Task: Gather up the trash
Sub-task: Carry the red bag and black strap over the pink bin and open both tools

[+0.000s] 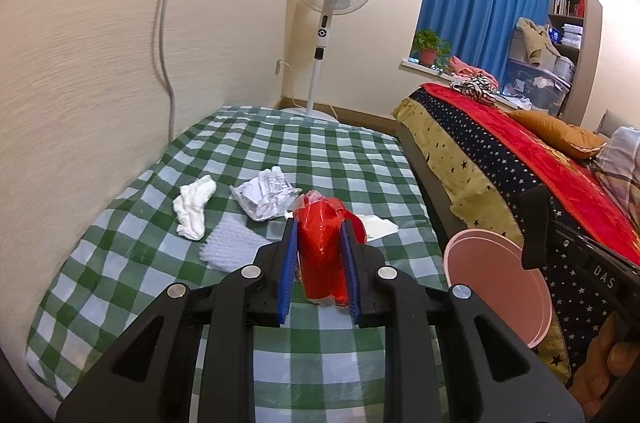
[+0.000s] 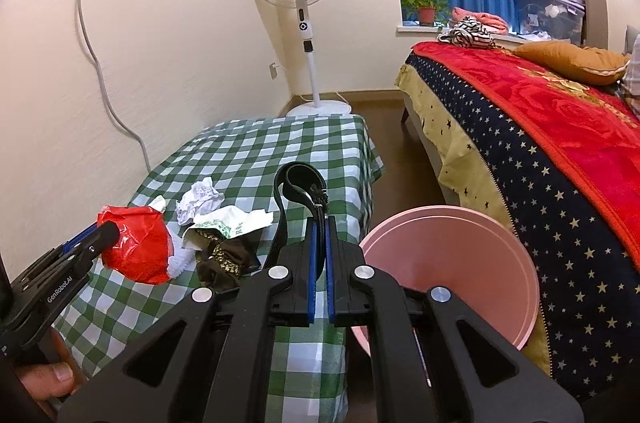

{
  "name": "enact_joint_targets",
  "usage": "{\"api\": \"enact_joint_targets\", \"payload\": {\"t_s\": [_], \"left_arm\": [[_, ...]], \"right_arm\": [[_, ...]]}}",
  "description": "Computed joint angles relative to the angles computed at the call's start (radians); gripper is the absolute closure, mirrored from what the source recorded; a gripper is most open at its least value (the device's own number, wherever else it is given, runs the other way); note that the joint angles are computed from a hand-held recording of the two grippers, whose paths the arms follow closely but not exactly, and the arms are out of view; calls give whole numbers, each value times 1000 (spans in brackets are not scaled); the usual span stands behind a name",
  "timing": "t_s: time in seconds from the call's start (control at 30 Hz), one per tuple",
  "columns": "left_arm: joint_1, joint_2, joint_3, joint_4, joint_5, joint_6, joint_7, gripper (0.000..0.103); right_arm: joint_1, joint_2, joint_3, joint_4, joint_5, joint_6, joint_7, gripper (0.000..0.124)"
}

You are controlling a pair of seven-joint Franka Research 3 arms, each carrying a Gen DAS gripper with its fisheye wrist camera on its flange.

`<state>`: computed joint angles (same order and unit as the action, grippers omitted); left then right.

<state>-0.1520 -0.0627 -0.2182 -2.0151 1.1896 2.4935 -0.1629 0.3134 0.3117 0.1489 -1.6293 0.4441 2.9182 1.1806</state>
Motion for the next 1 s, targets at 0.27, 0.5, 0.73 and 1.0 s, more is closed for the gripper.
{"api": "enact_joint_targets", "payload": {"t_s": [0.27,0.5,0.73,1.0], "left_arm": [[-15,52,6,54,13,15,8,82],[-42,110,18,116,21,39,23,82],[-83,185,37,199,15,58,55,82],[-131,275,68,303,-7,84,113,82]], "right_arm": [[6,4,-25,9,-33,9,39,120],[-8,12,-45,29,-58,17,88,120],[2,21,-94,41,-128,18,191,120],[39,34,-177,51,-283,31,339,120]]}}
